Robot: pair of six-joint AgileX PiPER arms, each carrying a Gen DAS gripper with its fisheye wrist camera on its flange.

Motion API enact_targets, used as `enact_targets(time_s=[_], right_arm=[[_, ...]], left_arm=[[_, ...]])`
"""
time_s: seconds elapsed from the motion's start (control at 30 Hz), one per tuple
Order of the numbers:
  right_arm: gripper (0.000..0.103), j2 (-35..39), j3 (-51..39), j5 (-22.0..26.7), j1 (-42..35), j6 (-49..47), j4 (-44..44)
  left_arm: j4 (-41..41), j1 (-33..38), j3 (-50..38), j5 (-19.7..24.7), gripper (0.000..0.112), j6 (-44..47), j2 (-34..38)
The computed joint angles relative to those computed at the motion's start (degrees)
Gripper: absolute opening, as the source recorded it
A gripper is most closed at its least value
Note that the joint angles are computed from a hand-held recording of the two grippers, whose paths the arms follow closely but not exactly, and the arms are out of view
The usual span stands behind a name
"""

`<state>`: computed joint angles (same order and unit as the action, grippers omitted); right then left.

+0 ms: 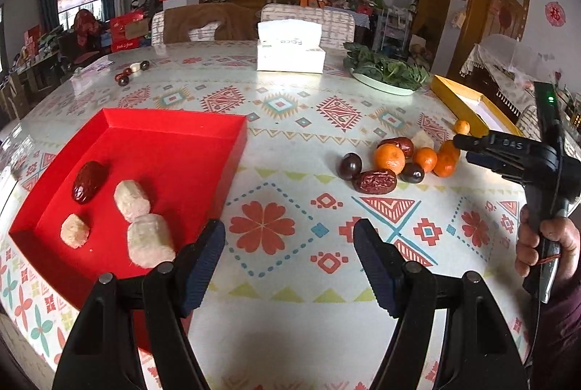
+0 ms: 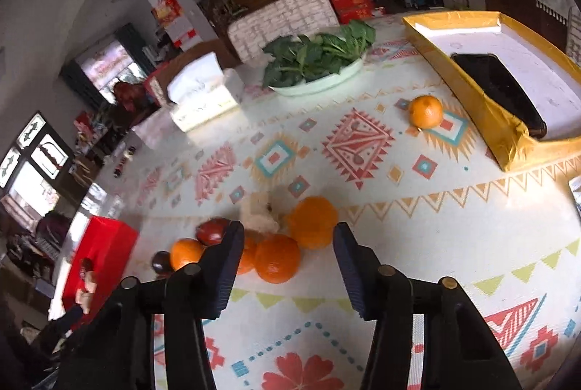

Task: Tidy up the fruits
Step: 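Move both tools back to the mandarins in the cluster, then grasp a mandarin with the left tool while the right tool grasps another mandarin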

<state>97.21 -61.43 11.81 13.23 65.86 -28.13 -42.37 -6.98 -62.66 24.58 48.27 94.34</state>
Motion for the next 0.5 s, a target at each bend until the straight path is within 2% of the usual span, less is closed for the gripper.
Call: enact_targets(time_s=[0.13, 0.23, 0.3, 0.37, 0.43, 0.47, 0.5], right_arm=[[0.054, 1.1, -2.3, 3.2, -0.7, -0.2, 1.0], [0.054, 4.4, -8.7, 9.5, -0.7, -6.0, 5.3], [0.054, 7.0, -12.1, 12.0, -0.7, -7.8, 6.4], [0.052, 8.9, -13.7, 12.5, -1.0, -9.2, 7.8], [0.047, 8.7, -12.3, 10.7, -1.4, -9.0, 7.6], [0.041, 8.9, -12.6, 10.9, -1.4, -9.3, 7.8], [0.038, 8.9, -12.4, 10.9, -1.7, -9.9, 8.2]], left_arm=[[-0.3, -0.5, -1.5, 1.3, 0.072, 0.2, 1.1], [-0.6, -0.9, -3.5, 3.7, 0.072, 0.4, 1.9], [-0.6, -1.5, -5.3, 4.9, 0.072, 1.0, 2.1], [0.4, -2.2, -6.4, 4.9, 0.072, 0.3, 2.1], [0.9, -3.1, -7.9, 5.4, 0.072, -0.1, 2.6], [1.3, -3.6, -8.4, 5.3, 0.072, -0.3, 3.0], [2.5, -4.4, -9.0, 5.1, 0.072, -1.3, 3.5]])
